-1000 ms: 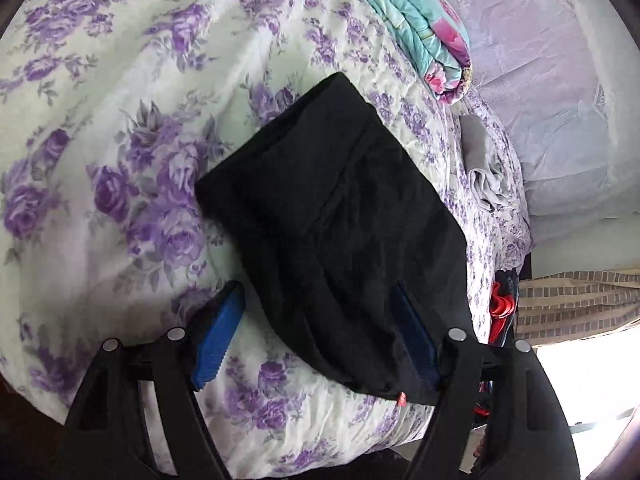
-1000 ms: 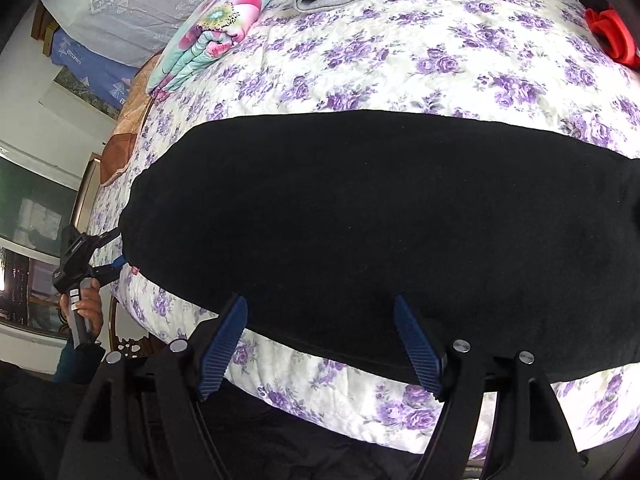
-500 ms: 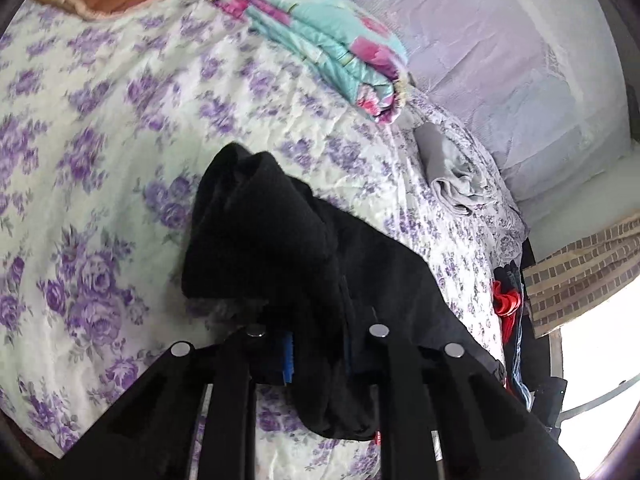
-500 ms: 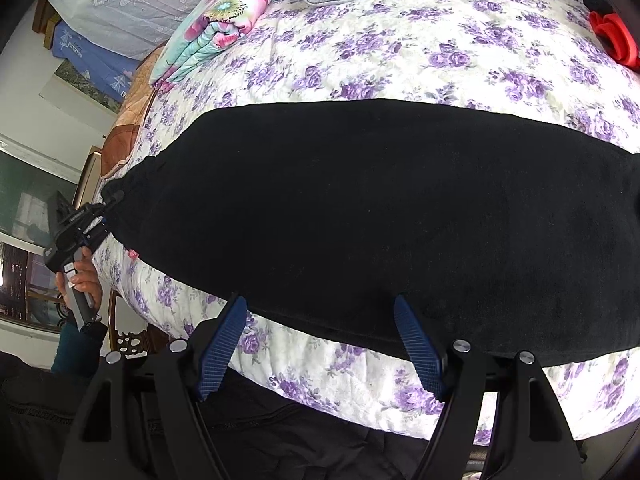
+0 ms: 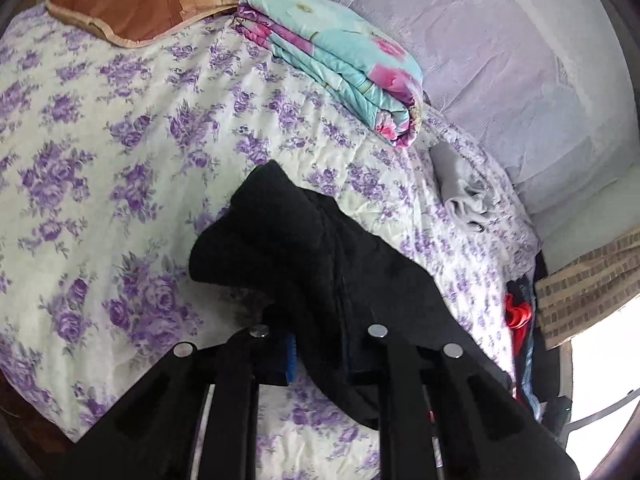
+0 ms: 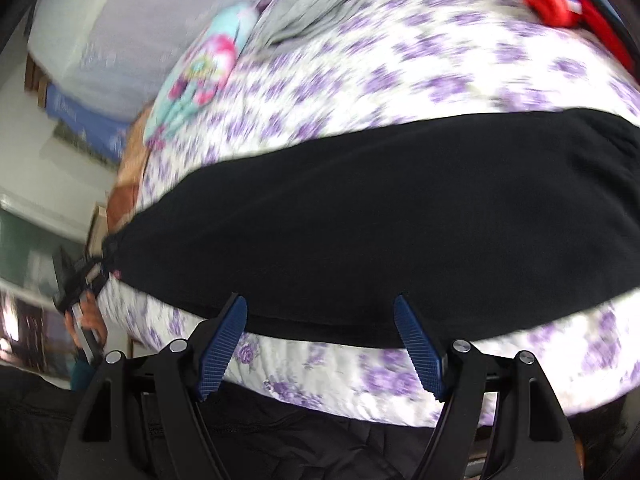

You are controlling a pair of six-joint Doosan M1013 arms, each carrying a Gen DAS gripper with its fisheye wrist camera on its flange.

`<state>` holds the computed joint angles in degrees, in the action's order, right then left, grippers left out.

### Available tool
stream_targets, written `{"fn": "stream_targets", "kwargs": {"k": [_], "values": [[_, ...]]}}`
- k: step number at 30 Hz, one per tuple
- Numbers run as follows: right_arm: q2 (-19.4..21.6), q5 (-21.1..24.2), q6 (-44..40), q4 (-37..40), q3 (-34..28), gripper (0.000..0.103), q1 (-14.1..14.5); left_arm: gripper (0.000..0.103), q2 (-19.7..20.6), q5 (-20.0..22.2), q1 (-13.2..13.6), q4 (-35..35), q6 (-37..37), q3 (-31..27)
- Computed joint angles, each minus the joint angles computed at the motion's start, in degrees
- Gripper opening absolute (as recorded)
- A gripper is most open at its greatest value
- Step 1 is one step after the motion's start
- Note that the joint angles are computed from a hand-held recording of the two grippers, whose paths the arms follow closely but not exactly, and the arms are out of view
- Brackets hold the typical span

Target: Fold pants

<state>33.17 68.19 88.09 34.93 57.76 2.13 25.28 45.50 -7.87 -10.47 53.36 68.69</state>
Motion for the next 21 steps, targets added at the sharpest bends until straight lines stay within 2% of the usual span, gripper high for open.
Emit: {"fn": "stream_targets", "kwargs": {"k": [2,4,6,8,10,13,16,21], "values": [[-3.6,-6.5,3.2,0.2,6.5,0.077,-1.9,0.014,1.8,5.7,0.4,0.1,-0.5,-1.9],[-6.6,-12.1,8.8,0.0,12.5,0.077,-3.9,0.014,3.4,9.6,0.8,-1.0,-1.6,-2.7],[-9.6,-19.4,14.2,1.3,18.6,0.077,-5.9,0.014,3.7,9.7,0.8,-1.2,-2.8,-2.3],[-12.2,-27.7,16.2,7.3,24.6,0.077,-8.0,0.014,3.9,10.2,0.9,-1.2,-3.9,-2.7],[-13.4,-33.4,14.3,15.8,28.7,0.077,-9.5,0.014,4.9,12.8,0.9,-0.2,-4.4,-4.6],[-13.2,-36.6,9.4,24.1,30.9,0.077,-10.7,0.014,6.8,17.5,0.4,2.1,-5.2,-8.4],[-12.3,-37.4,1.3,31.3,31.0,0.077,-10.9,0.014,7.9,20.2,0.1,3.6,-6.8,-11.1],[-9.3,-33.5,0.7,28.6,26.9,0.074,-11.2,0.014,9.1,23.6,-0.5,6.2,-8.6,-14.3]]}}
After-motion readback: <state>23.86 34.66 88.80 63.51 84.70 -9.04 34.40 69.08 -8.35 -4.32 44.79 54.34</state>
